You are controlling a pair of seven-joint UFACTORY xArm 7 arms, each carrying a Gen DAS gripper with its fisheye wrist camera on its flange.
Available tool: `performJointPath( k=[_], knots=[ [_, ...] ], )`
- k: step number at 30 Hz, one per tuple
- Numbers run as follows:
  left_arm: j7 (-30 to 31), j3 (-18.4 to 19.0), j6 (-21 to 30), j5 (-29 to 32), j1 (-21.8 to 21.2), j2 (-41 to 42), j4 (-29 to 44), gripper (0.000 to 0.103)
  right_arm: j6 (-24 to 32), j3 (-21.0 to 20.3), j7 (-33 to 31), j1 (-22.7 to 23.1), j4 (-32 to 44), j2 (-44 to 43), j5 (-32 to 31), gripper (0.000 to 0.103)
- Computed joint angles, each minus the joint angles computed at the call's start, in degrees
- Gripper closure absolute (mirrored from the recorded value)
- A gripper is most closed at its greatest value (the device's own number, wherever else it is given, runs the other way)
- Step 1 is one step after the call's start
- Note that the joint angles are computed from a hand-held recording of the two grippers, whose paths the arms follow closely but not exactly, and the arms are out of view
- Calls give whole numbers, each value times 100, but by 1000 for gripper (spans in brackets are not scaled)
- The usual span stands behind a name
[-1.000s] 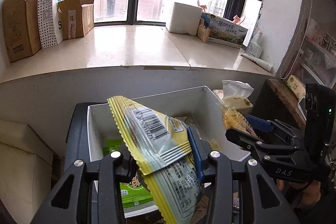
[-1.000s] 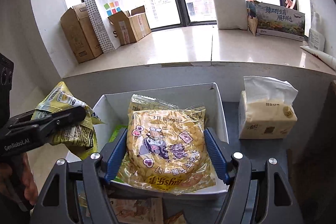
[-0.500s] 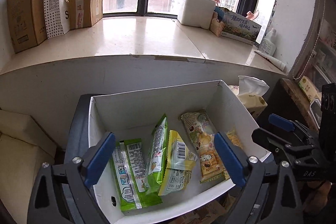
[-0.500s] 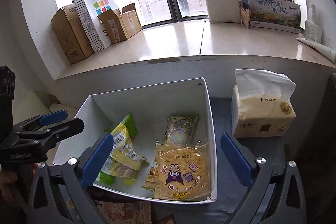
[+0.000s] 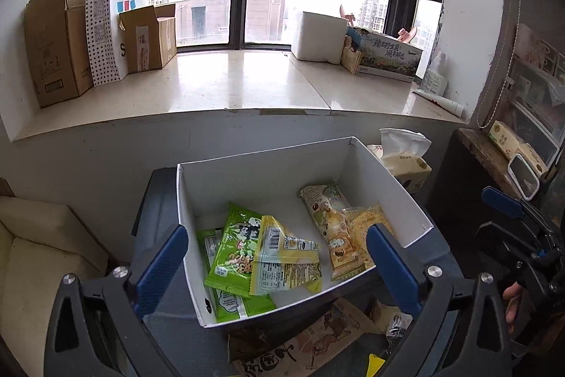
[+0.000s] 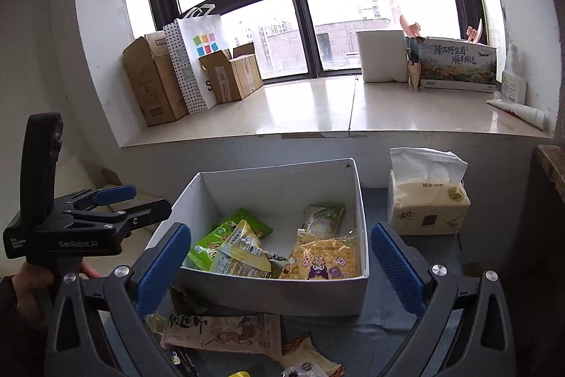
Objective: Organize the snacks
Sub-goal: 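Open both tools in the box and withdraw them toward the pile, then grasp the yellow bag with the right tool and lift it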
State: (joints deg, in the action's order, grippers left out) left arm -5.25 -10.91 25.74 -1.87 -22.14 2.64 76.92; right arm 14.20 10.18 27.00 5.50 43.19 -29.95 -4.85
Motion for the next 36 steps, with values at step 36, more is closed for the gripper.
performJointPath(
  k=[36],
  knots=[
    [1263, 554, -295, -1481, -1000, -3635, -4457, 0, 237, -136, 1198, 1725, -1491, 285, 1216, 18]
  ],
)
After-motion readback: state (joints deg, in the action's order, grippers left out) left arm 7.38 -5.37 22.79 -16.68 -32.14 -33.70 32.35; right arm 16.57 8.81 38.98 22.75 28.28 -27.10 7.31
